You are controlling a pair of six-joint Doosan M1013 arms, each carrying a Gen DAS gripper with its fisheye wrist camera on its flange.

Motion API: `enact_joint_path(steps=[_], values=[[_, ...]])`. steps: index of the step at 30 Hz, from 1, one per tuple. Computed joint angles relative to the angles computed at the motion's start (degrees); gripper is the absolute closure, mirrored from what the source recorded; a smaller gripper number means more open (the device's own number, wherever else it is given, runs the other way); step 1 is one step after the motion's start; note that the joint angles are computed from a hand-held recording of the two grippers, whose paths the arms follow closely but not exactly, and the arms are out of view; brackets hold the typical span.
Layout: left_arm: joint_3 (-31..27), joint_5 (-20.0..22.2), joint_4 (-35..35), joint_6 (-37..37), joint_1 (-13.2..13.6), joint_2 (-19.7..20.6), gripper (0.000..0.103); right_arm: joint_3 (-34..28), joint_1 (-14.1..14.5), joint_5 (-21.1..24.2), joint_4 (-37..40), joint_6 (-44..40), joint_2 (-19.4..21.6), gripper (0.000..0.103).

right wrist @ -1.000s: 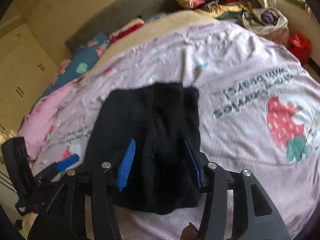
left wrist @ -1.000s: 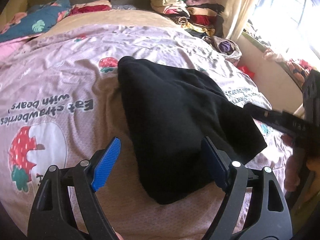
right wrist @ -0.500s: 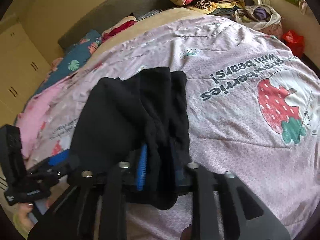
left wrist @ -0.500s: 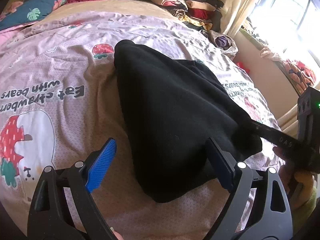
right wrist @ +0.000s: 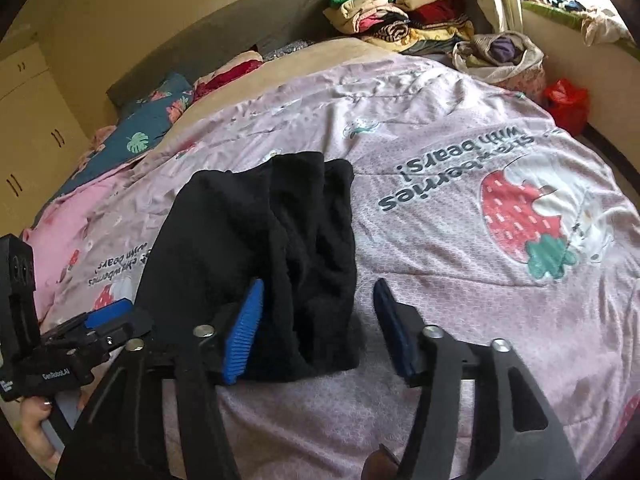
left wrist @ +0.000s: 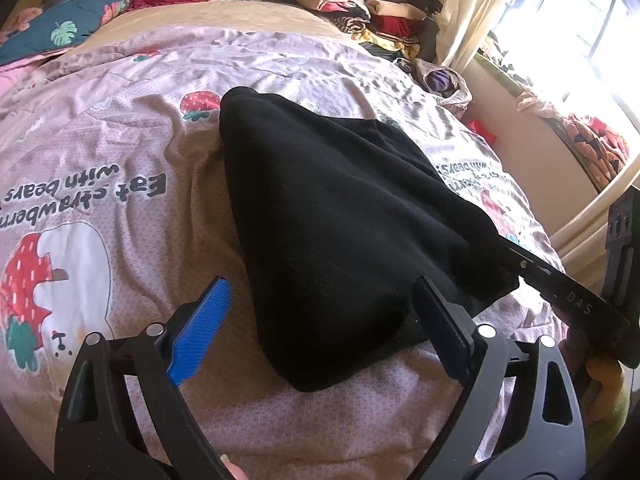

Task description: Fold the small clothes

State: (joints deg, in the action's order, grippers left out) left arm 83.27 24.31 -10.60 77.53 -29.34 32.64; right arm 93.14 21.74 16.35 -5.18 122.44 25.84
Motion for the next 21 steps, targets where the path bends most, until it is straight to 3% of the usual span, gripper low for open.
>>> enact_joint_path(steps=[3,7,14,18,21], values=[[0.24,-0.05,0.24,-0.56,-0.01,-0.36,0.010,0.73,0.54,-0.43,-7.12,6.57,-0.76,0.033],[0.94,-0.57,-1.52,0.50,0.23,-1.11,0.010,1.96,1.44,-1.07,-18.53,16.81,-1.94,0.014],[3.78,-3.65,0.32,-0.86,-0.06,-3.60,0.010,4.97,3.37,-2.76,-41.71,37.20,-4.37,0.006],[5.72,-5.32,5.41,-4.90,-0.69,-5.18,0.009,6.71,4.72,-2.24,-58.39,53.39,-5.67,0.005],[7.28,-6.80,5.42,-4.72,-0.68,-6.29,0.009,8.06,5.76,-0.99,-68.82,63.29,-6.57,0.005]])
